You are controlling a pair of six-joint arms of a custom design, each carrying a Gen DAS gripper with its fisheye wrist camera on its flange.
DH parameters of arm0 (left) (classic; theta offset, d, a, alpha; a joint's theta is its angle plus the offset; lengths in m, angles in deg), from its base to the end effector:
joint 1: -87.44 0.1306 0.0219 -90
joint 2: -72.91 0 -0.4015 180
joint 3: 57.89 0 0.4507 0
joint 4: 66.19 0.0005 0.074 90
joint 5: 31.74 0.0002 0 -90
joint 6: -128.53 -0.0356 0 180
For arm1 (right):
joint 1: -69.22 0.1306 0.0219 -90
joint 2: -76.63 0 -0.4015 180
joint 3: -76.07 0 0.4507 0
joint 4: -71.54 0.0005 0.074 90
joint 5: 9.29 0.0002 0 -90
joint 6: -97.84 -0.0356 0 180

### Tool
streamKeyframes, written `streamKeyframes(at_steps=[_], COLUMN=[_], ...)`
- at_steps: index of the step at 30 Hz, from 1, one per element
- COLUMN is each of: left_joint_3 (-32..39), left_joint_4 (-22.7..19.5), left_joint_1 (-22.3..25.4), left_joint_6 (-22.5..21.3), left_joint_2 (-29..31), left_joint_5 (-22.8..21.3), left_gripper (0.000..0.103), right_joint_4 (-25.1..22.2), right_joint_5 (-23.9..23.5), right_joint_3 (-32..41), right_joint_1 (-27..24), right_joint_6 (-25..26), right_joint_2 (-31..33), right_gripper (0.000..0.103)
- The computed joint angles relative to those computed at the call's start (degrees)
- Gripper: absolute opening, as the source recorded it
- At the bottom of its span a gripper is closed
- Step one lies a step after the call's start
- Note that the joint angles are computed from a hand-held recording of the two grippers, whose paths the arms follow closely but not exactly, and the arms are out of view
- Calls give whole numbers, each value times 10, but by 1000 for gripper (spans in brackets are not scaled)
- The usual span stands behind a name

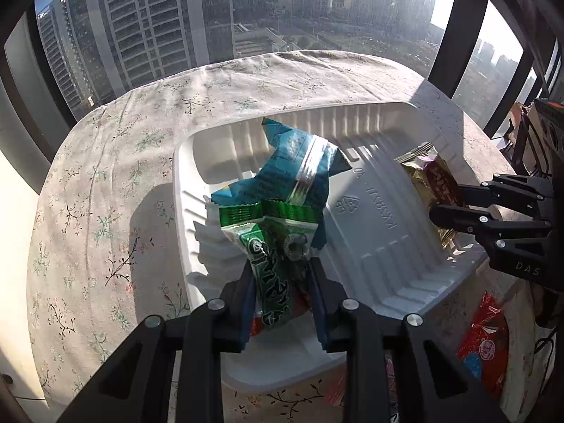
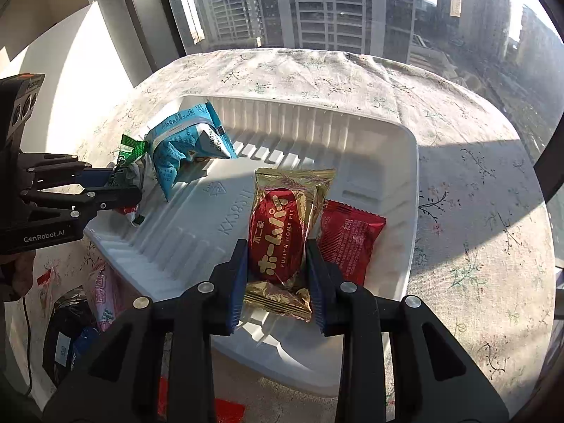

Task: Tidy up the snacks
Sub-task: 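Place the green snack and gold wafer pack into the white tray, opening both grippers, then withdraw both tools from the tray back toward the remaining snacks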

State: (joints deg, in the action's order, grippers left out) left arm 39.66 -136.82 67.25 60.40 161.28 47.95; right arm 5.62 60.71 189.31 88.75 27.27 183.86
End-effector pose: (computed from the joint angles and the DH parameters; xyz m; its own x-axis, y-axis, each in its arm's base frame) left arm 0.4782 -0.1696 0.5080 -0.8617 -0.0736 -0.5021 -0.0665 0.9973 -0.0321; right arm 0.6019 0.2259 0.4682 -0.6108 -0.5483 -0.5712 -0.7199 0.6849 0.1123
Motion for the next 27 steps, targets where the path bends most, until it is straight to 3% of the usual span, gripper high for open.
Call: streamKeyframes(at_steps=[11, 13, 15, 17, 22, 25, 27], left_joint_3=[-9, -10, -13, -15, -23, -35, -47], left_joint_4=[2, 3, 8, 13, 19, 24, 30], left_joint_1=[0, -1, -1, -1, -8, -19, -30], left_joint_6=[4, 7, 12, 15, 25, 35, 46], left_joint_2=[0, -1, -6, -12, -35, -63, -87], left_joint_5=[7, 4, 1, 0, -13, -32, -46], left_gripper=[44, 51, 59, 60, 68, 81, 99], right_joint_4=[-3, -1, 2, 5, 19, 43, 68], right_joint_5=[8, 10, 14, 19, 28, 24, 17], right_joint_3=[5, 4, 2, 0, -13, -28, -42], right_joint_1=[4, 4, 5, 5, 3, -2, -10], right_joint_6=[5, 5, 5, 6, 14, 14, 9], right_joint_2=[6, 5, 3, 1, -13, -33, -55], right_gripper=[30, 30, 33, 41, 46, 56, 61])
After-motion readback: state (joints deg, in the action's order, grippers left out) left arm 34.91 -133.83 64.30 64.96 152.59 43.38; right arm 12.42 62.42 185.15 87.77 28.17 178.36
